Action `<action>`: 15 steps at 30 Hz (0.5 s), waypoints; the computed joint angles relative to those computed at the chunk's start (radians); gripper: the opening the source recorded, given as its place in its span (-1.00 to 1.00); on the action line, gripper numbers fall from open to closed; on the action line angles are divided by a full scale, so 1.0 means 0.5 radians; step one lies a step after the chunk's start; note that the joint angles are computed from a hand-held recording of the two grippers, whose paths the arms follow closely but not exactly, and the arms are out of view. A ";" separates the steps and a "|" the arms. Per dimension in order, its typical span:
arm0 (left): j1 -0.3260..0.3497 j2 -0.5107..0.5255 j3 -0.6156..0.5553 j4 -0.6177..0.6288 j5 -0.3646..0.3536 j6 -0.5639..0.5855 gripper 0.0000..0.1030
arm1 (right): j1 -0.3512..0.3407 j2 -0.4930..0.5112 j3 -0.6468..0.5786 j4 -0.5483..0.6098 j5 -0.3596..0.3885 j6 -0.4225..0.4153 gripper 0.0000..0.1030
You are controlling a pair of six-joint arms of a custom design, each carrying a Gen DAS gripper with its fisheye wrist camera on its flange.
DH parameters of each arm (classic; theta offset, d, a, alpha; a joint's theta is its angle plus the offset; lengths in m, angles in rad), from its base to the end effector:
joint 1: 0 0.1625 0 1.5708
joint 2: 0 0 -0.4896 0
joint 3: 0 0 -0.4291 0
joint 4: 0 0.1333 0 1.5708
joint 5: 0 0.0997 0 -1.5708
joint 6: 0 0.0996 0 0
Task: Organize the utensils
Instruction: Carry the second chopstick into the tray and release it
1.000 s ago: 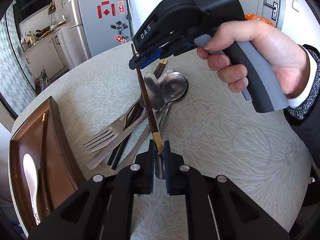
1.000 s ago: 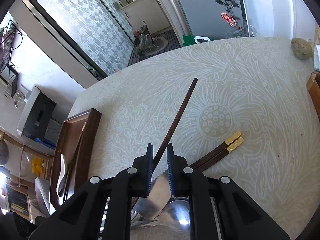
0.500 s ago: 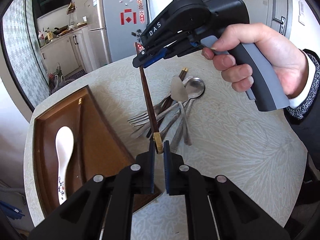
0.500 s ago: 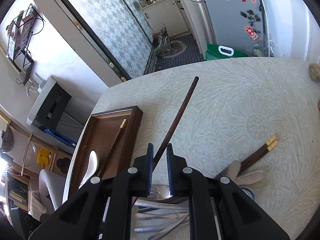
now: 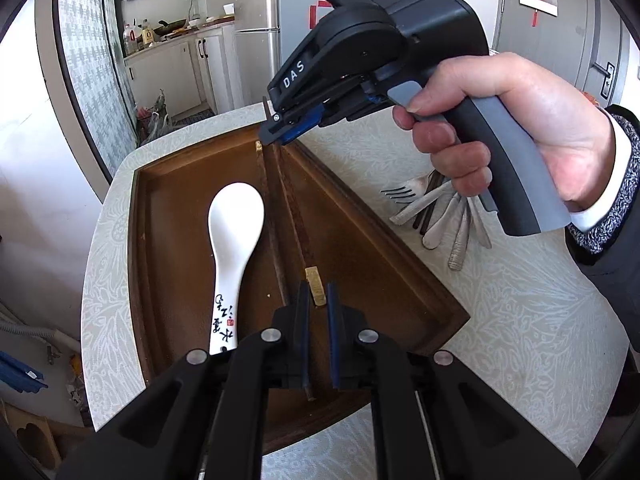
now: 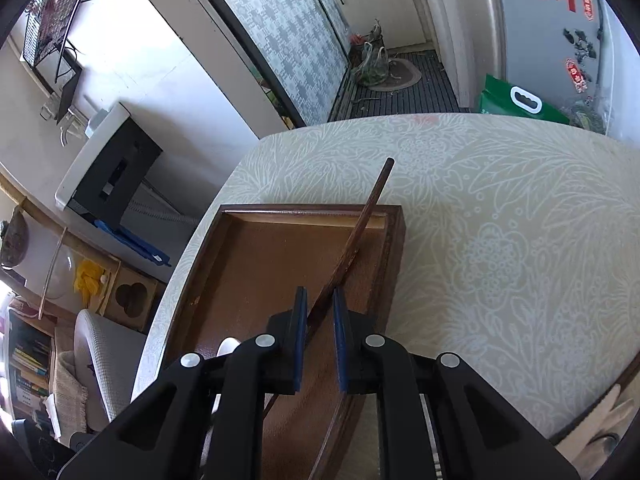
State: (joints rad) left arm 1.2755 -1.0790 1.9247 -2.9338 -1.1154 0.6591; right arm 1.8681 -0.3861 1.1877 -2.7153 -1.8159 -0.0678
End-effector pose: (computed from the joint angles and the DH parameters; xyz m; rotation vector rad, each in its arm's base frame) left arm -0.0188 -0.6702 0.2445 1.0329 2.3382 -0.5570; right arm 0.3617 -0.8079 -0.0189 0.4641 -2.8536 0.5379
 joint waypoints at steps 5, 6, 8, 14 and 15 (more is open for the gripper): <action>0.014 0.012 -0.003 0.029 0.025 -0.015 -0.81 | 0.009 0.036 -0.022 -0.002 -0.054 -0.025 -0.74; 0.015 0.012 0.003 0.017 0.022 -0.013 -0.79 | 0.016 0.039 -0.020 -0.010 -0.085 -0.034 -0.71; 0.015 0.013 -0.001 0.029 0.022 -0.025 -0.70 | 0.015 0.025 0.005 -0.015 -0.078 -0.036 -0.70; -0.010 -0.053 0.081 -0.137 -0.104 0.059 0.17 | -0.014 -0.250 0.340 -0.197 0.101 -0.153 0.42; -0.015 -0.069 0.094 -0.139 -0.148 0.080 0.33 | -0.020 -0.311 0.415 -0.263 0.090 -0.192 0.49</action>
State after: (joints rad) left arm 1.2680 -1.1133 1.9714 -3.0032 -1.1895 0.6991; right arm 1.8583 -0.5417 1.3952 -2.8470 -1.7709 -0.1636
